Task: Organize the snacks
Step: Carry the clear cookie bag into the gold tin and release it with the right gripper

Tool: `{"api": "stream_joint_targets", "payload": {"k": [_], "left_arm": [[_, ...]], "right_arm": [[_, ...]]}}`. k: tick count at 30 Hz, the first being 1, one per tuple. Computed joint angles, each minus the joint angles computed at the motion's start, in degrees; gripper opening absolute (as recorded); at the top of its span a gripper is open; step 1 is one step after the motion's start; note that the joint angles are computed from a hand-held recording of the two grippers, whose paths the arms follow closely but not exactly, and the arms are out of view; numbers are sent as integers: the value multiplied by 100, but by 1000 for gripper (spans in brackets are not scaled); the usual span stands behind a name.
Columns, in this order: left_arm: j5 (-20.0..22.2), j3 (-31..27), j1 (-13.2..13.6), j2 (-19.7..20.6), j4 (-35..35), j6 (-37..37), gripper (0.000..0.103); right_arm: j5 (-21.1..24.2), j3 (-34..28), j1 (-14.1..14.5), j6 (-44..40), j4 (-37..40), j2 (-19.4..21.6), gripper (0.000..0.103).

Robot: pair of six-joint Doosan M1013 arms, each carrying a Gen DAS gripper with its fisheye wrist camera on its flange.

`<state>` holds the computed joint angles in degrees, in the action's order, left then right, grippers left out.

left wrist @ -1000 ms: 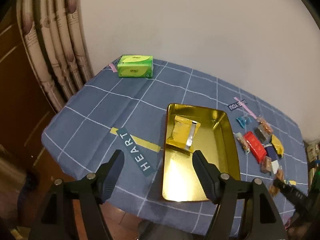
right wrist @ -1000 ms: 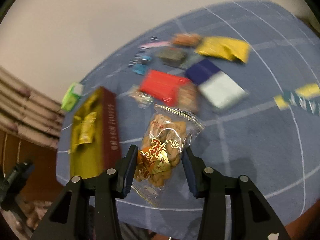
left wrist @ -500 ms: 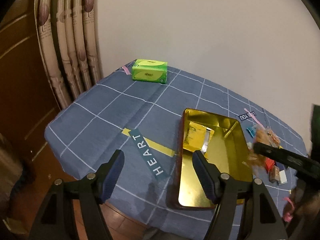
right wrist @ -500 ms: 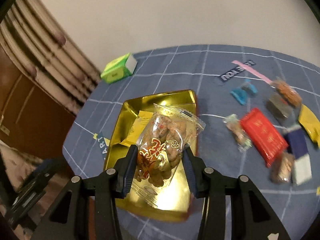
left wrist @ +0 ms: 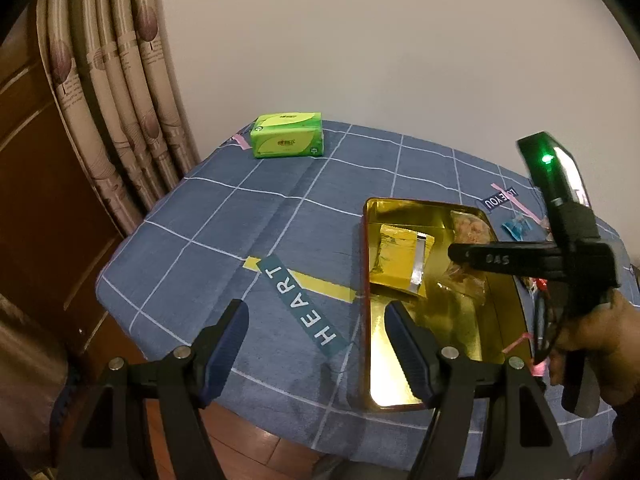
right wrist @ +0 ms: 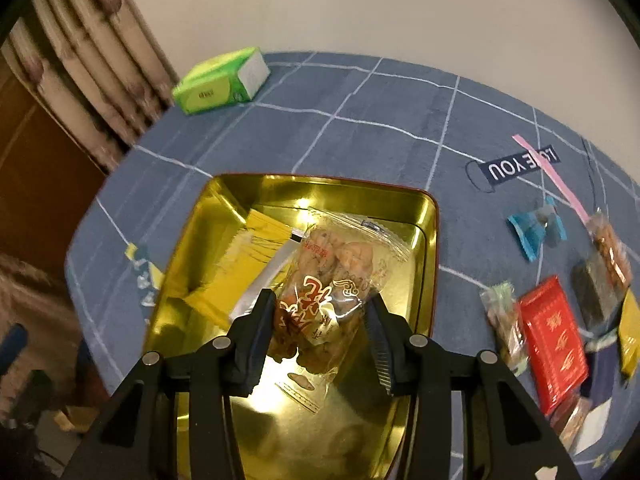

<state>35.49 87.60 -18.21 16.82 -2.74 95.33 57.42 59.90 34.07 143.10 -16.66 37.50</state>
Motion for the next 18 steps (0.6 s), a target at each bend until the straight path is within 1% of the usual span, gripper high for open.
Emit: {"api": "stream_joint_targets", "payload": {"k": [4,8,11,14,16,18], "left_arm": [[45,-35,16,24,-62,26,72],[62,-37,-1,28,-65,101,72],[40,-23,-16,22,-21,114,72],[34,-15,-11,21,-36,148,72],[61,-25,-17,31,3,123,72],[77,-38,-15,38,23,103,72]], "right_arm": [[245,-195,-2,-157,-28,141,42],[323,-262,-21,-144,-15,213,43],[258,-260,-30,-88,2,225,44],[248,-265,-13,-2,-174,221,45],[165,-231,0,92,-294,185,50],[75,-170,25,231,-458,127,50]]}}
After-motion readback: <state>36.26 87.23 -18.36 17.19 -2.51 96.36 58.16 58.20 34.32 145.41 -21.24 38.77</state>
